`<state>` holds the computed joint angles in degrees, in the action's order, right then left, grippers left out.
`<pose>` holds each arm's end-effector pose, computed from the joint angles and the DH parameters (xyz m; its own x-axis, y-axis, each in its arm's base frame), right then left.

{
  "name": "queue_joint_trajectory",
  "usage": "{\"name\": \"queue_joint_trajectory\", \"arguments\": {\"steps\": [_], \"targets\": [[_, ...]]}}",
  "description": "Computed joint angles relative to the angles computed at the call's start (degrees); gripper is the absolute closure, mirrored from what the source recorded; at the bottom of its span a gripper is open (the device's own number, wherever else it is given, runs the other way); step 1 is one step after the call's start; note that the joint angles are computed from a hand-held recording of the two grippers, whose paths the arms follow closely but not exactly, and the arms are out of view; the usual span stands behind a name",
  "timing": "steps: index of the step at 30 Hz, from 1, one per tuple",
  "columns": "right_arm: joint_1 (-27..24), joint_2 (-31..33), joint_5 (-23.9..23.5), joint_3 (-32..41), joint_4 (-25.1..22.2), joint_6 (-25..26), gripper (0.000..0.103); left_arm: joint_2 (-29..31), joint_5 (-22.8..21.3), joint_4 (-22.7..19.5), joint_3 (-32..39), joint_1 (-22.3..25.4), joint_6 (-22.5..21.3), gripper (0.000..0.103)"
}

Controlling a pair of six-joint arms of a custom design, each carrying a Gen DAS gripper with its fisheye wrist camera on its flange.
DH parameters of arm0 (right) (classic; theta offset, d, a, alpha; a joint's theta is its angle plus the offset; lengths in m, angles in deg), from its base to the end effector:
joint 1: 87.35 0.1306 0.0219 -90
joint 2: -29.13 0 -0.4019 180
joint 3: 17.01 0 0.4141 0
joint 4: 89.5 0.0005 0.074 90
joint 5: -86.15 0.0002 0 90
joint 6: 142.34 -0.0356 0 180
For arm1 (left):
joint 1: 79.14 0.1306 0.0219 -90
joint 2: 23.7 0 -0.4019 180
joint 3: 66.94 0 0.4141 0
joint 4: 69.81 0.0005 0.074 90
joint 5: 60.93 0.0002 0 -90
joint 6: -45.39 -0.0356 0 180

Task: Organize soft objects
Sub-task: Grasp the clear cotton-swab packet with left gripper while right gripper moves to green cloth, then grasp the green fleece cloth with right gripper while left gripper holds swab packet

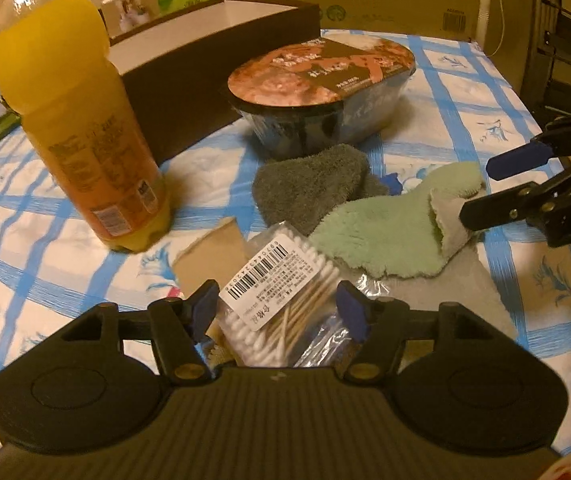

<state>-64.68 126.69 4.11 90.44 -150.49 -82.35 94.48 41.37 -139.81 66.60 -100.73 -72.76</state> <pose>0.5107 0.2074 0.5150 -0.7726 0.2141 -0.5977 0.0981 0.9704 0.2208 0.6235 -0.2554 0.5057 -0.4449 0.6718 -0.5922 0.7758 0.6195 0.1198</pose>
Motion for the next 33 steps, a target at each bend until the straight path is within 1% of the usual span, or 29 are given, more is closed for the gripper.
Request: {"name": "queue_joint_trajectory", "arguments": {"steps": [1, 2, 4, 7, 9, 11, 15, 16, 18, 19, 20, 23, 25, 27, 28, 30, 31, 32, 33], "targets": [[-0.01, -0.06, -0.01, -0.06, -0.03, -0.15, 0.038, 0.07, 0.42, -0.04, -0.05, 0.11, 0.11, 0.051], [-0.01, -0.1, -0.01, -0.1, -0.09, -0.29, 0.038, -0.05, 0.86, 0.22, -0.35, 0.21, 0.26, 0.054], [0.06, -0.23, 0.13, -0.19, -0.08, -0.52, 0.038, -0.48, 1.51, 0.73, -1.13, 0.49, 0.48, 0.068], [0.14, -0.44, -0.11, -0.33, 0.58, -0.5, 0.038, -0.96, 3.5, 0.44, -1.33, 1.15, 1.53, 0.078], [0.36, -0.48, -0.55, -0.3, 1.2, -0.02, 0.038, -1.87, 4.01, 1.08, -2.31, 1.45, 2.26, 0.081], [0.78, -0.24, -1.12, 0.06, 1.75, 1.05, 0.038, -2.94, 4.21, 1.82, -3.39, 1.71, 3.46, 0.082], [1.84, 0.12, -3.08, 0.38, 3.58, 4.96, 0.038, -5.35, 5.52, 3.2, -5.45, 2.94, 8.89, 0.082], [2.21, 0.43, -4.08, 0.74, 3.53, 6.78, 0.037, -5.73, 5.72, 3.24, -5.67, 3.24, 9.97, 0.082], [3.11, 1.05, -4.69, 1.48, 2.66, 10.27, 0.032, -6.72, 5.54, 3.48, -6.53, 3.78, 11.72, 0.082], [3.73, 1.23, -4.82, 1.67, 2.34, 12.98, 0.022, -7.15, 5.49, 3.41, -6.92, 4.05, 12.4, 0.082], [4.32, 1.27, -4.77, 1.59, 2.12, 15.62, 0.016, -7.46, 5.48, 3.11, -7.13, 4.33, 12.86, 0.082], [6.59, 1.94, -2.44, 1.92, 0.7, 22.82, 0.015, -8.28, 5.36, 2.87, -8.06, 4.96, 14.22, 0.082], [8.2, 2.93, 1.93, 2.29, -0.4, 26.48, 0.015, -8.5, 5.96, 2.44, -8.36, 5.4, 15.13, 0.082], [9.15, 3.24, 5.63, 1.46, 0.37, 28.09, 0.015, -8.74, 6.06, 2.33, -8.75, 5.53, 15.48, 0.082], [9.2, 3.55, 6.67, 1.57, 0.14, 27.82, 0.017, -8.81, 6.0, 2.34, -8.86, 5.51, 15.54, 0.082], [8.34, 3.43, 5.86, 1.34, 0.72, 25.85, 0.035, -8.96, 6.05, 2.46, -9.13, 5.44, 15.83, 0.082], [7.64, 3.36, 4.64, 1.47, 0.46, 23.86, 0.052, -8.97, 6.2, 2.52, -9.13, 5.43, 16.01, 0.082], [6.84, 3.18, 3.41, 1.67, 0.36, 22.41, 0.063, -9.02, 6.32, 2.61, -9.23, 5.41, 16.14, 0.082], [6.18, 2.71, 2.23, 1.25, 1.13, 20.39, 0.068, -9.01, 6.37, 2.65, -9.2, 5.36, 16.24, 0.082]]}}
